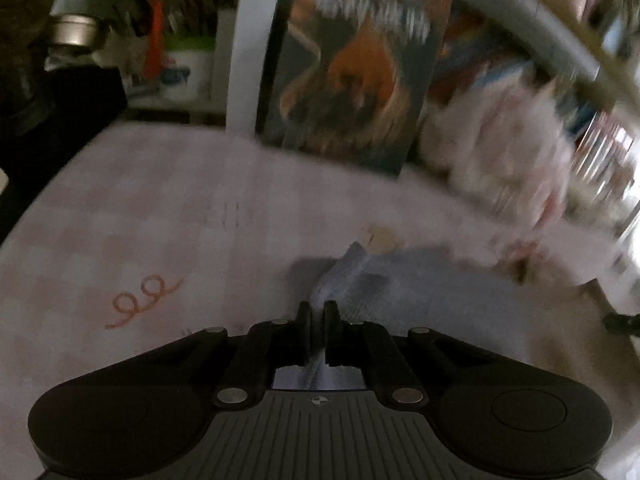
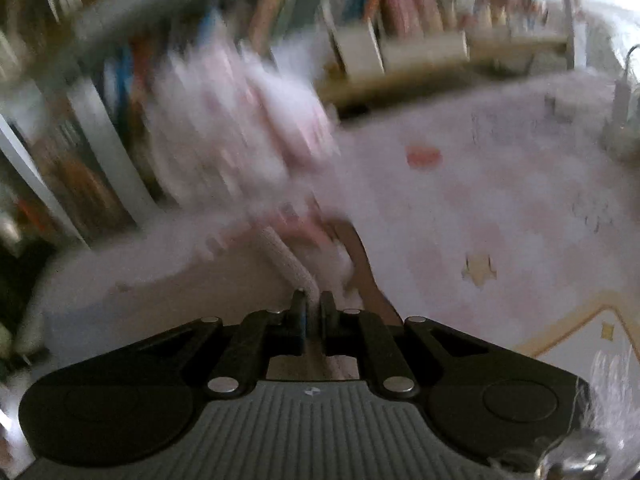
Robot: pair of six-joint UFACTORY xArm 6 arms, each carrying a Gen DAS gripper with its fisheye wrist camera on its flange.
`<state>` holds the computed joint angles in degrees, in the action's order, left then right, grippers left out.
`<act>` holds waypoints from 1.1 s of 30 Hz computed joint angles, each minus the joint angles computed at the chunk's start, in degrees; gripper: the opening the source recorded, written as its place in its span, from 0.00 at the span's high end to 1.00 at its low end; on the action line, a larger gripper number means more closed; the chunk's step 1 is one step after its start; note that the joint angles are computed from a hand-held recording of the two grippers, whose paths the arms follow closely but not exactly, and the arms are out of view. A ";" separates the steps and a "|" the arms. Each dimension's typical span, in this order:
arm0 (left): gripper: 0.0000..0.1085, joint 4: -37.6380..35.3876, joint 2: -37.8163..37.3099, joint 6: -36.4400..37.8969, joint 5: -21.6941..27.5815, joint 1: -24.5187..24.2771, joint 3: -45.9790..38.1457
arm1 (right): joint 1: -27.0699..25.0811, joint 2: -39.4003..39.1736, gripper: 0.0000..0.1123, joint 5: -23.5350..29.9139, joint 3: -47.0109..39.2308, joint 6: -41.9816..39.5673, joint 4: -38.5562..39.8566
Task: Fold clothes
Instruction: 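Move both open grippers back above the folded sweater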
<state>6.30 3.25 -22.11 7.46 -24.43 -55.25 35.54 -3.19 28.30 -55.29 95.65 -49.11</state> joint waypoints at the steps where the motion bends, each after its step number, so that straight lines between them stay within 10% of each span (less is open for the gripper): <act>1: 0.94 3.54 0.21 -3.09 -0.38 0.25 -0.01 | -0.05 1.05 0.94 0.32 -0.52 -1.36 0.86; 21: 0.37 20.88 -14.76 -21.52 -2.59 1.38 12.37 | 11.84 -4.97 0.38 17.13 -1.68 -5.90 -5.35; 33: 0.28 43.34 -22.36 -49.07 9.30 -6.64 14.56 | 14.30 -6.17 0.25 10.45 0.95 -14.46 -2.42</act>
